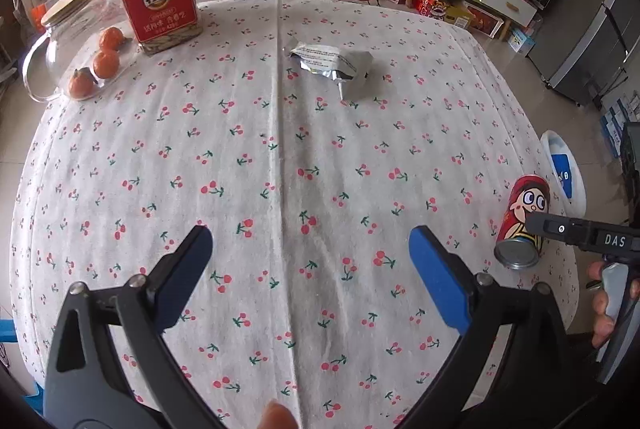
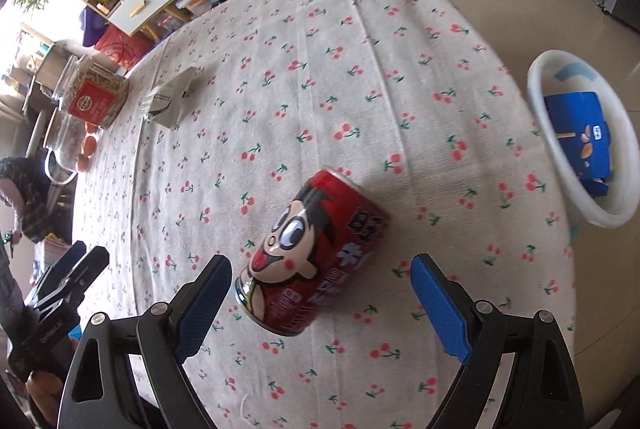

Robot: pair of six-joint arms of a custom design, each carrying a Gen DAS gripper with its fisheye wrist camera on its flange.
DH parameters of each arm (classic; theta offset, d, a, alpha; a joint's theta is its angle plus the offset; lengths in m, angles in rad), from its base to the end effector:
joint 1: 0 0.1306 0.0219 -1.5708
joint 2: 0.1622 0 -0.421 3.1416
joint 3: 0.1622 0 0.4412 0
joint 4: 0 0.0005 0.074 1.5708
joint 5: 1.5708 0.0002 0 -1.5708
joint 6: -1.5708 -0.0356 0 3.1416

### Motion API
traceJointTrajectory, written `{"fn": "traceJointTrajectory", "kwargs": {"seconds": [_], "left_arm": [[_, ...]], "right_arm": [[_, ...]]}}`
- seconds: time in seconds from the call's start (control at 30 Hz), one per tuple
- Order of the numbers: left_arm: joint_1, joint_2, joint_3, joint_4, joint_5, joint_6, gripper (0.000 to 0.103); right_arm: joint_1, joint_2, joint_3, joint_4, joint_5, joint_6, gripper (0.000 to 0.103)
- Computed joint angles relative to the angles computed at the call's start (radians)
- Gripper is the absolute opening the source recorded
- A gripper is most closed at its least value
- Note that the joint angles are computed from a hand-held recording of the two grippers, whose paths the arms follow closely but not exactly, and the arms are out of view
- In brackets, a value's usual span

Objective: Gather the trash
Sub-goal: 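Grasp the red cartoon-face milk can with the right gripper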

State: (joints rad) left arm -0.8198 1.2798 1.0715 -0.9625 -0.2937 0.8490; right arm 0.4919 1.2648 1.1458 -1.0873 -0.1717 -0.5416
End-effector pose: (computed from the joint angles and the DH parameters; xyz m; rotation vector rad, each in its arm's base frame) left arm 0.3084 -0.3160 0.3573 -0.1184 2.6544 -0.1350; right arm 0.3837 0.2120 0.3929 0.0258 2.8711 0.4762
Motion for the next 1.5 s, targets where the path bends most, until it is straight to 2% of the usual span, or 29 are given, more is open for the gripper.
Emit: {"fn": "traceJointTrajectory", "kwargs": {"seconds": [0.13, 0.2, 0.27, 0.37, 0.57, 0.83, 1.03, 1.17, 1.33, 1.5], "left_arm": [[0.008, -0.008, -0.007, 0.006, 0.018, 0.013, 0.098], [0.009, -0.011, -0.009, 0.005, 0.015, 0.011, 0.098], [0.011, -0.016, -0.012, 0.004, 0.015, 0.012, 0.098], [0.015, -0.021, -0.017, 0.002, 0.019, 0.015, 0.098], [0.027, -0.03, -0.025, 0.009, 0.01, 0.016, 0.098], [0.053, 0.011, -0.007, 0.074, -0.031, -0.038, 0.098], [0.103, 0.077, 0.032, 0.154, 0.004, -0.098, 0.098], [0.126, 0.143, 0.085, 0.171, 0.018, -0.111, 0.098], [0.13, 0.233, 0.17, 0.17, -0.005, -0.153, 0.098], [0.141, 0.327, 0.262, 0.121, -0.062, -0.23, 0.098]], "right_arm": [[0.01, 0.023, 0.007, 0.004, -0.004, -0.02, 0.092], [0.013, 0.035, 0.009, 0.009, -0.004, -0.034, 0.087], [0.015, 0.048, 0.012, 0.003, -0.002, -0.039, 0.072], [0.018, 0.057, 0.017, 0.003, -0.022, -0.03, 0.065], [0.047, 0.063, 0.041, 0.011, 0.073, 0.021, 0.058], [0.009, 0.066, 0.056, 0.029, 0.177, 0.084, 0.056], [-0.042, 0.091, 0.052, 0.036, 0.082, 0.103, 0.056], [-0.077, 0.1, 0.057, 0.043, 0.003, 0.097, 0.056], [-0.104, 0.116, 0.073, 0.049, -0.035, 0.103, 0.056], [-0.118, 0.148, 0.094, 0.046, -0.078, 0.114, 0.056]]}}
